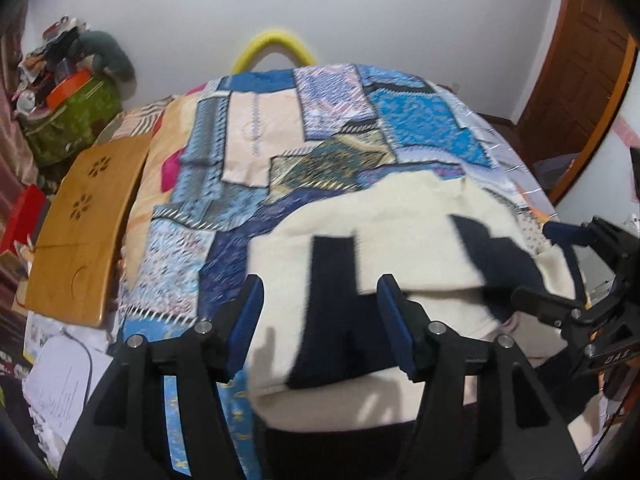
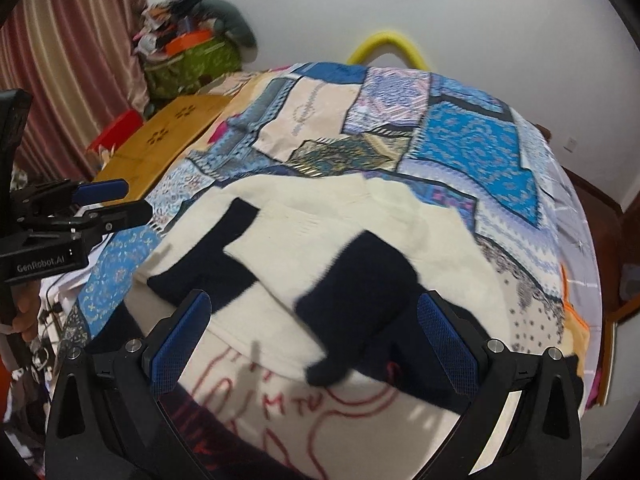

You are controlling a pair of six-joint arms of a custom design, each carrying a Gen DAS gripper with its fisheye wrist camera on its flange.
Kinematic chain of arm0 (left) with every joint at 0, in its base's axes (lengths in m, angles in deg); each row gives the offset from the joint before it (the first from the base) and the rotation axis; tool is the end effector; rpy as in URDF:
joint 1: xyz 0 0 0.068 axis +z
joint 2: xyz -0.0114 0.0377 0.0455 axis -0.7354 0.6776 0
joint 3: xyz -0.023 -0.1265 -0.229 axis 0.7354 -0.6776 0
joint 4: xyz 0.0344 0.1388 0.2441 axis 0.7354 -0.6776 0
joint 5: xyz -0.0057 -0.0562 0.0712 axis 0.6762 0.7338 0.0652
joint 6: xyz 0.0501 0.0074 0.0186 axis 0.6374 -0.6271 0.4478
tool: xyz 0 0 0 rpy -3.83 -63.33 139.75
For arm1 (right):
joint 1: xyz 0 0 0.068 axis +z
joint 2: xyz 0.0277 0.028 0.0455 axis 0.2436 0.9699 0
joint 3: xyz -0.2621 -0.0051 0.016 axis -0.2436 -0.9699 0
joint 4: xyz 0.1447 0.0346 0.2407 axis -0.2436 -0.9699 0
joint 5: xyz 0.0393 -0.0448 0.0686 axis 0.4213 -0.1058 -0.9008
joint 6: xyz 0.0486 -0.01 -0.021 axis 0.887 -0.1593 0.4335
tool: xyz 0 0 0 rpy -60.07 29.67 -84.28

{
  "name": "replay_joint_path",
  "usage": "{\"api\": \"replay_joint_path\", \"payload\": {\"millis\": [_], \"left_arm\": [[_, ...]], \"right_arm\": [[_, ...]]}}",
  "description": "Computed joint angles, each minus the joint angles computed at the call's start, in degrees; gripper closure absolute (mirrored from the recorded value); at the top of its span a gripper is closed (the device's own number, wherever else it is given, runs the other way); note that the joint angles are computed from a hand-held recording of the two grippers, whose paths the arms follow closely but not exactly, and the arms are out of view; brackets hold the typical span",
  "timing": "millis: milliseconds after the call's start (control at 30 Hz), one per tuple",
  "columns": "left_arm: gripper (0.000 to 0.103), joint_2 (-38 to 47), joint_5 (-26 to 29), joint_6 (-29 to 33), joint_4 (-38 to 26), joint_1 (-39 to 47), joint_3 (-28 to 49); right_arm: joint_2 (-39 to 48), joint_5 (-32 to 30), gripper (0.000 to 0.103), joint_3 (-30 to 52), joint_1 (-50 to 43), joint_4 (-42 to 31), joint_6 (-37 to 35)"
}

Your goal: Fold small clothes

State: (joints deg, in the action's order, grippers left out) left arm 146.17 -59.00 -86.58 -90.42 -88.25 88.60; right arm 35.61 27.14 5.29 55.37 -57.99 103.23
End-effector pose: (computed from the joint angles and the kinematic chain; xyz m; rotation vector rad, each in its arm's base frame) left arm 0.2400 -0.2115 0.3004 0.9461 2.3736 -0.3710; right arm 0.0907 0.0607 0.3204 0.2815 2.5059 0.0589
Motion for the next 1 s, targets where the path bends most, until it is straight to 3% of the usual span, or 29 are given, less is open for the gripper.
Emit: {"api": "replay_joint_path", "payload": {"millis": [367, 767, 867, 1000], "left_arm": [[0.042, 5.83, 4.6, 1.26, 1.9, 9.2, -3.28], [0.042, 12.44, 6.55, 2.52, 4.32, 11.65, -4.76], [0.037, 12.51, 6.83, 2.38, 5.52, 11.74, -5.43], [0.033, 12.1, 5.95, 2.89, 6.81, 11.36, -6.45]], "right_arm": [[12.57, -8.45, 0.003, -0.51, -6.92, 11.53, -10.93], [23.07, -12.71, 0.026, -2.0, -9.24, 18.72, -15.55], [23.99, -12.37, 0.031, -2.39, -9.23, 19.26, -16.3], [25.56, -10.14, 0.044, -1.97, -8.48, 18.43, -16.77]]}}
